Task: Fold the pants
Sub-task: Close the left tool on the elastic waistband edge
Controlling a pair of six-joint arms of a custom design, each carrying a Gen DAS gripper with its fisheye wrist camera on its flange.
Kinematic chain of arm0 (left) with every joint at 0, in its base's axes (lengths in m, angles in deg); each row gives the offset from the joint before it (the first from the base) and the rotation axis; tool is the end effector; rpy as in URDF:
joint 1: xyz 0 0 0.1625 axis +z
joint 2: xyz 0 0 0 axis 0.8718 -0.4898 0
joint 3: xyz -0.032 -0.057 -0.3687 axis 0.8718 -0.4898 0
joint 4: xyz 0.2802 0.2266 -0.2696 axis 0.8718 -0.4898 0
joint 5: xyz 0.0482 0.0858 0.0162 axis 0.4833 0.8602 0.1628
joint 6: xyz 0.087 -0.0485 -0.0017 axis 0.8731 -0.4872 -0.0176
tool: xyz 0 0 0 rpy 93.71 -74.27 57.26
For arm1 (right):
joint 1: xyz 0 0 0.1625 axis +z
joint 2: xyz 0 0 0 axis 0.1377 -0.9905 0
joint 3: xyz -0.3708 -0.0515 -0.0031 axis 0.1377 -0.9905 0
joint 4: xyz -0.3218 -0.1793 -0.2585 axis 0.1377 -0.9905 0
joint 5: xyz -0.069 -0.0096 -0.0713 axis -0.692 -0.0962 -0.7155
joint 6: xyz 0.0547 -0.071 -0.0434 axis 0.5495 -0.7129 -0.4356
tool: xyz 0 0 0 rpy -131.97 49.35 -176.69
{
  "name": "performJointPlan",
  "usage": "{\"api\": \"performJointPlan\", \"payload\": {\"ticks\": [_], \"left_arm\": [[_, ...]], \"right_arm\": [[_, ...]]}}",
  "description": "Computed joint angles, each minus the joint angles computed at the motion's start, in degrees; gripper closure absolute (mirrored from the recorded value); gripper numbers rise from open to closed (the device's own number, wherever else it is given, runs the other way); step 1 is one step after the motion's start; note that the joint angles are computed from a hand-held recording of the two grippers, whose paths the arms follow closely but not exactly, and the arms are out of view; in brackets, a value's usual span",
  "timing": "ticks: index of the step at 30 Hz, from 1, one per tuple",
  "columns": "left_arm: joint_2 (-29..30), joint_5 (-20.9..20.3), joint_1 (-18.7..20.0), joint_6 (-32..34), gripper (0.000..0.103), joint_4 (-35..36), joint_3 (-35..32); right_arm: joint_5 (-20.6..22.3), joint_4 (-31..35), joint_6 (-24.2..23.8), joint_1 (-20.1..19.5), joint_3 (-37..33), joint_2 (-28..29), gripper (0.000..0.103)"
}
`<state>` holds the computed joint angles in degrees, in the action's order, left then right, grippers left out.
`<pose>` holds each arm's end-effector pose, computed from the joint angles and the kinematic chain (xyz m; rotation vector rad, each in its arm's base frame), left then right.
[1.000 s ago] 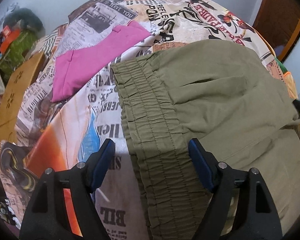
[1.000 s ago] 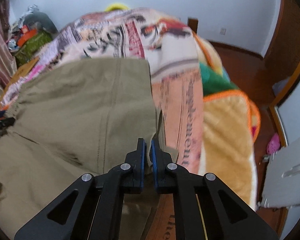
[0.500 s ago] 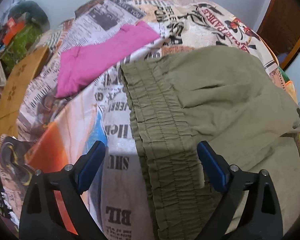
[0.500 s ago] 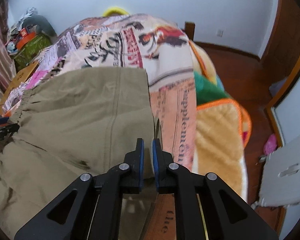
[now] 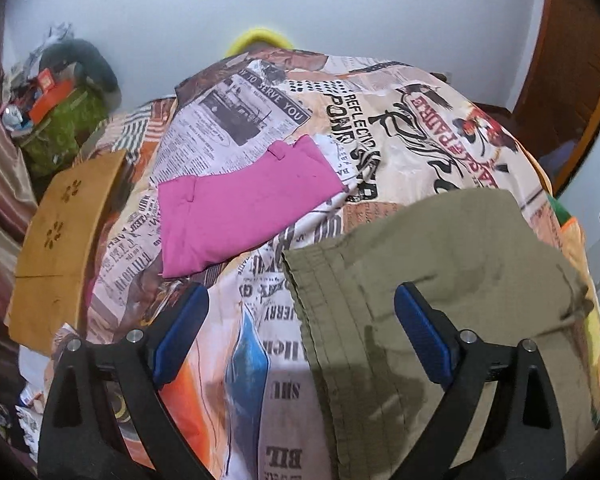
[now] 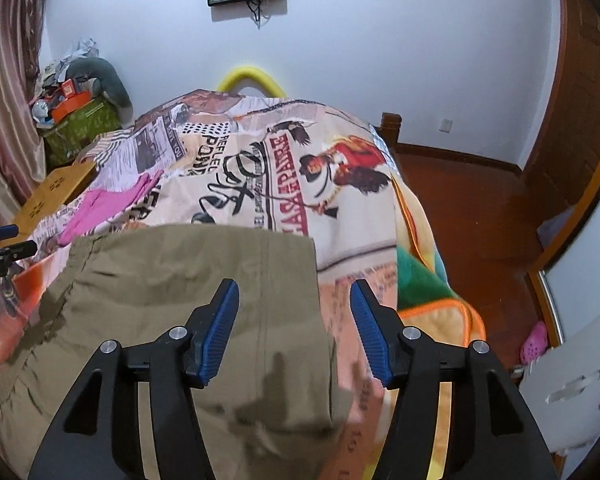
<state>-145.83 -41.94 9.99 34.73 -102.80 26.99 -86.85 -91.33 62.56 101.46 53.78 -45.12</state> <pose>-0.0250 -0.7011 0.3391 0.2737 2.2381 -0.7303 0.3019 -0.6310 0.1135 0.6213 -2.3340 0.7812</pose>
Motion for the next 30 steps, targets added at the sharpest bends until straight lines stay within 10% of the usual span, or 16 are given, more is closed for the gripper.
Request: {"api": "performJointPlan", "payload": {"ticks": [16,30], "left_arm": [[10.1,-7.9,6.2,-8.6,0.008,15.3,-14.5],[15.2,-9.5,7.9,-9.1,0.008,19.7,-20.3]], "right_arm": [[-2.4,11.8,-1.9,-4.6,-20.8,14.4,0.049],[4.5,26.3,9.7,-8.6,-30.4,20.0,0.049]]}}
